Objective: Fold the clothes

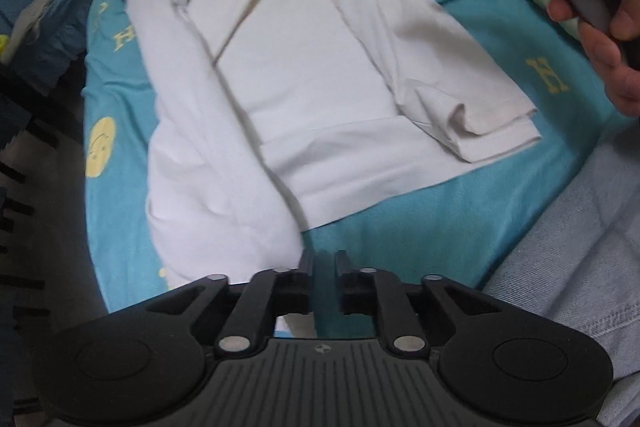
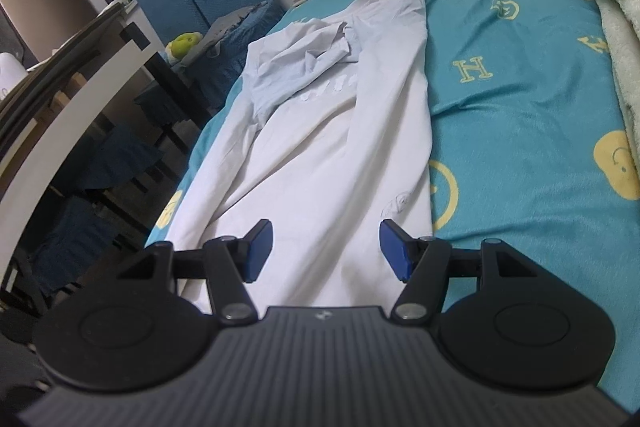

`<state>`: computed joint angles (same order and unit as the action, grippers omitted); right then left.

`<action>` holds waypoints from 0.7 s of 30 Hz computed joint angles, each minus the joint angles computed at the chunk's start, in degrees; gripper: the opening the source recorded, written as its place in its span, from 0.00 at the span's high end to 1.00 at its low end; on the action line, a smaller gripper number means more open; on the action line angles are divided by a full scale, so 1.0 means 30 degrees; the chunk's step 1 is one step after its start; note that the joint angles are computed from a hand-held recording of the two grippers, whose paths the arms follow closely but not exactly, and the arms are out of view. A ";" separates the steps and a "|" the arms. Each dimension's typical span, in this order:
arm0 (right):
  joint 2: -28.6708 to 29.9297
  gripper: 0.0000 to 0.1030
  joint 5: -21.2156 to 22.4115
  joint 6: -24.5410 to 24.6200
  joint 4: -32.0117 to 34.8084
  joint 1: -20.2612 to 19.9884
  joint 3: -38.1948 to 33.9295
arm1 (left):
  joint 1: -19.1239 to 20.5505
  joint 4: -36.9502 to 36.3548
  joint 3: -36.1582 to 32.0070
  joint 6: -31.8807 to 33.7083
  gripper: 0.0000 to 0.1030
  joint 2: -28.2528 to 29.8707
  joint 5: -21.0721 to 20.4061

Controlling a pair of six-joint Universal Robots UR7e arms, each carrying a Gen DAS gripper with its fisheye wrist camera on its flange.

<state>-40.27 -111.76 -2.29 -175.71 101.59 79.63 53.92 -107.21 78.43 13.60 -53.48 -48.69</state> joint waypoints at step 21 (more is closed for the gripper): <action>-0.2121 0.40 -0.0743 0.5331 0.8175 -0.0348 0.1182 | 0.2918 -0.3528 -0.3925 -0.3259 0.24 0.1132 -0.2596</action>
<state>-46.63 -113.99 13.70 -151.19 100.55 83.18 62.67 -117.79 66.65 3.82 -50.09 -56.47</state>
